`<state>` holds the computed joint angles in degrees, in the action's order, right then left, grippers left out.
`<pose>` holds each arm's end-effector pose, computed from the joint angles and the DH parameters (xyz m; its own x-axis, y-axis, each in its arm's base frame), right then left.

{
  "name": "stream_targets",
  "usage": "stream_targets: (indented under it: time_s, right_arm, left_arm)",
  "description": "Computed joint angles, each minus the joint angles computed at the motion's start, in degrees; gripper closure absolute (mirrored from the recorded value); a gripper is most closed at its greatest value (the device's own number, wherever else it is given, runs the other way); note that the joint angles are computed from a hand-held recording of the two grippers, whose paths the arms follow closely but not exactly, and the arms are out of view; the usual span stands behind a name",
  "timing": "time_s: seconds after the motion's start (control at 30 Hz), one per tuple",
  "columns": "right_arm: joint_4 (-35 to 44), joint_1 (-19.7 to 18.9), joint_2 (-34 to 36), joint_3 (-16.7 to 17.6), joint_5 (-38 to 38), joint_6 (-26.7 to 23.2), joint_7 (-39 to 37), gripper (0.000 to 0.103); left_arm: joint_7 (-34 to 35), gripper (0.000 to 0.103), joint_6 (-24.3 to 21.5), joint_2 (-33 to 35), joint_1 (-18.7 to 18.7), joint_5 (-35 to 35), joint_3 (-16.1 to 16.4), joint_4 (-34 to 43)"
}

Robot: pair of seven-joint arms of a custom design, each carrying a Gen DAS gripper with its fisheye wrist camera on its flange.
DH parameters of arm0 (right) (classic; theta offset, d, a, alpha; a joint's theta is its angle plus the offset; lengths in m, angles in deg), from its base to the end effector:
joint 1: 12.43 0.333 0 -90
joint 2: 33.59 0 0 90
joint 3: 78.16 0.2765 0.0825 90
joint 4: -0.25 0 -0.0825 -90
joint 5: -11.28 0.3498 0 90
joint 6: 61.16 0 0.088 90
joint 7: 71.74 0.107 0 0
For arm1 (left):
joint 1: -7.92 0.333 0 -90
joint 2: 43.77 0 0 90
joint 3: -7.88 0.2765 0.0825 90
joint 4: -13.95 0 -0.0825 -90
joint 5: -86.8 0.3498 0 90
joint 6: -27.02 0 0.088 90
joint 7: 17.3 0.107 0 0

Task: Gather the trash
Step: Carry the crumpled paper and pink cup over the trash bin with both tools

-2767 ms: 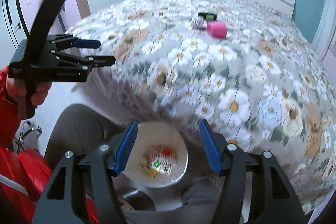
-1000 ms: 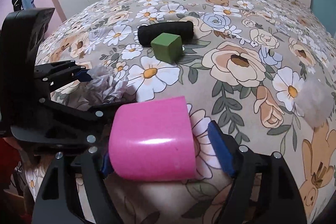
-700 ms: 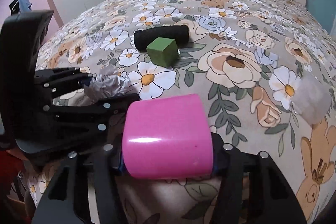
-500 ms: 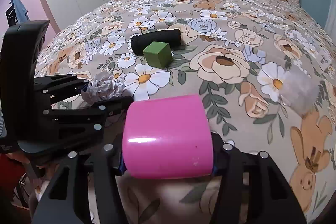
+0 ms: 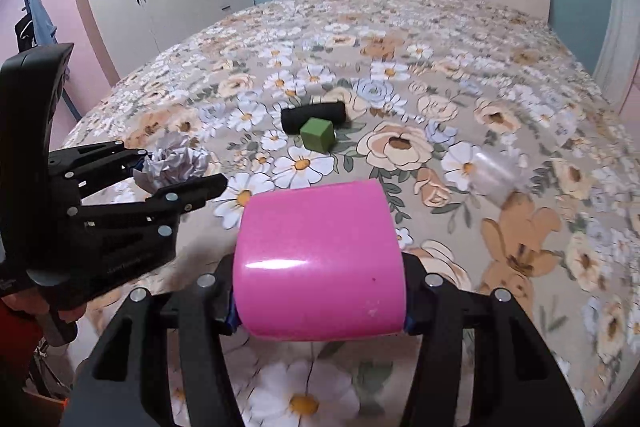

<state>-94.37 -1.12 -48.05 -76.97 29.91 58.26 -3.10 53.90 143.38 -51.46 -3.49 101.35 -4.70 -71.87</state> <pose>0.4617 0.1205 0.7377 0.5294 -0.8457 -0.0670 -0.6450 -0.3500 -0.6793 0.4640 -0.2028 0.7416 -0.1079 -0.9919 -0.0665 -0.7450 0.1250 -0.6553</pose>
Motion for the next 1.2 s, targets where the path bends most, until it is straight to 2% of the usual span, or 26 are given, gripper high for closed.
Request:
stream_targets:
  time_s: [0.17,0.5,1.0,1.2]
  right_arm:
    - [-1.6,-0.3,-5.9,-0.1,-1.0,-1.9,0.6,0.046]
    - [-6.9,-1.3,-22.3,-0.6,-2.0,-7.1,1.4,0.046]
    - [-15.5,-2.9,-43.0,-3.0,-0.8,-17.5,-1.8,0.046]
    - [-18.8,-3.9,-48.9,-3.4,-0.4,-21.6,-2.6,0.046]
  left_arm:
    - [-2.4,0.066,-4.3,-4.8,-0.6,0.9,-1.2,0.3]
    - [-4.1,0.066,-13.6,-15.8,-2.1,2.2,-4.2,-0.4]
    - [-5.4,0.066,-19.1,-33.6,-4.3,0.9,-7.8,-7.3]
    - [-6.2,0.066,-20.0,-41.1,-7.0,-1.4,-8.0,-14.4]
